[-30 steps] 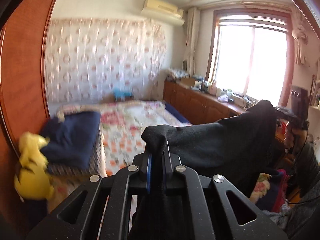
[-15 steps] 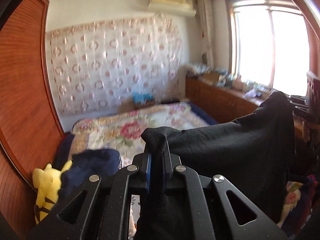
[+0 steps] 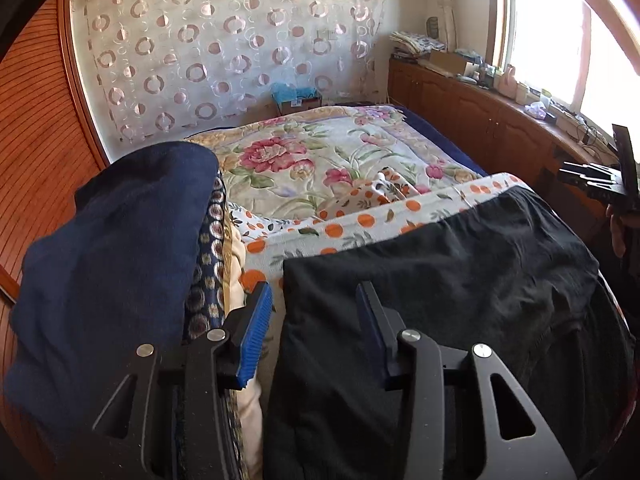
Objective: Fold small clothes
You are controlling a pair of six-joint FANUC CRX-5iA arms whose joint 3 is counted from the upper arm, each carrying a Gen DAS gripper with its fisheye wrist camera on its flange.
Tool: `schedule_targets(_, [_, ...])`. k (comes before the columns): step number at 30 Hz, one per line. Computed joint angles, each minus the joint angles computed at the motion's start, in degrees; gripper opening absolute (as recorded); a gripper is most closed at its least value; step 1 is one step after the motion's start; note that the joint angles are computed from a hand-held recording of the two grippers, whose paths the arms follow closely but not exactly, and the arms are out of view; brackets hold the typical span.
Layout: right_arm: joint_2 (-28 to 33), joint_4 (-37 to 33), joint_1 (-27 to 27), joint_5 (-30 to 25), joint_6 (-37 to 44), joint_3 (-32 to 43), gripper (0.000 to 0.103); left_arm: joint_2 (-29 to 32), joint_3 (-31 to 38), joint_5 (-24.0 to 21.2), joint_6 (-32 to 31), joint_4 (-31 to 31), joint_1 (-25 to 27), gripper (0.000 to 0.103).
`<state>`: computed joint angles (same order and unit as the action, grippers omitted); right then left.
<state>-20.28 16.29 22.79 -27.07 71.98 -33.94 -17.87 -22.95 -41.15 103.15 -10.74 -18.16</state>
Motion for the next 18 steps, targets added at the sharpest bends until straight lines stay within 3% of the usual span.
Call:
schedule_targets(4, [-1.5,-12.9,-3.9,-4.8,14.6,4.0,0.049,-2.6,-2.9,1.1,1.4,1.1,-1.4,0.045])
schedule_targets(6, [-1.7,-17.0,-4.1,-6.0,17.5,4.7,0.049,-3.3,-3.6,0.8,4.6,-1.3,-3.5,0.045])
schedule_targets(8, [-2.6,-22.4,-5.3,-8.3,22.2,5.1,0.049,-4.8,-6.8,3.0,1.8,3.0,-3.4,0.048])
schedule_targets(11, [-5.2,-23.2,-4.8,-9.2,22.8,3.3,0.05,-4.9,-7.9,3.3,3.6,2.4,-6.2,0.073])
schedule_targets(14, [-7.8,-24.0,-4.4,-11.2,23.6,1.9,0.051,-4.4,-7.8,2.8,6.3,0.3,-9.8,0.078])
schedule_targets(18, [-9.3,-24.8,-4.7,-12.7,24.1,0.6,0.055,-3.6,-7.8,1.8,9.8,-1.5,-12.8,0.079])
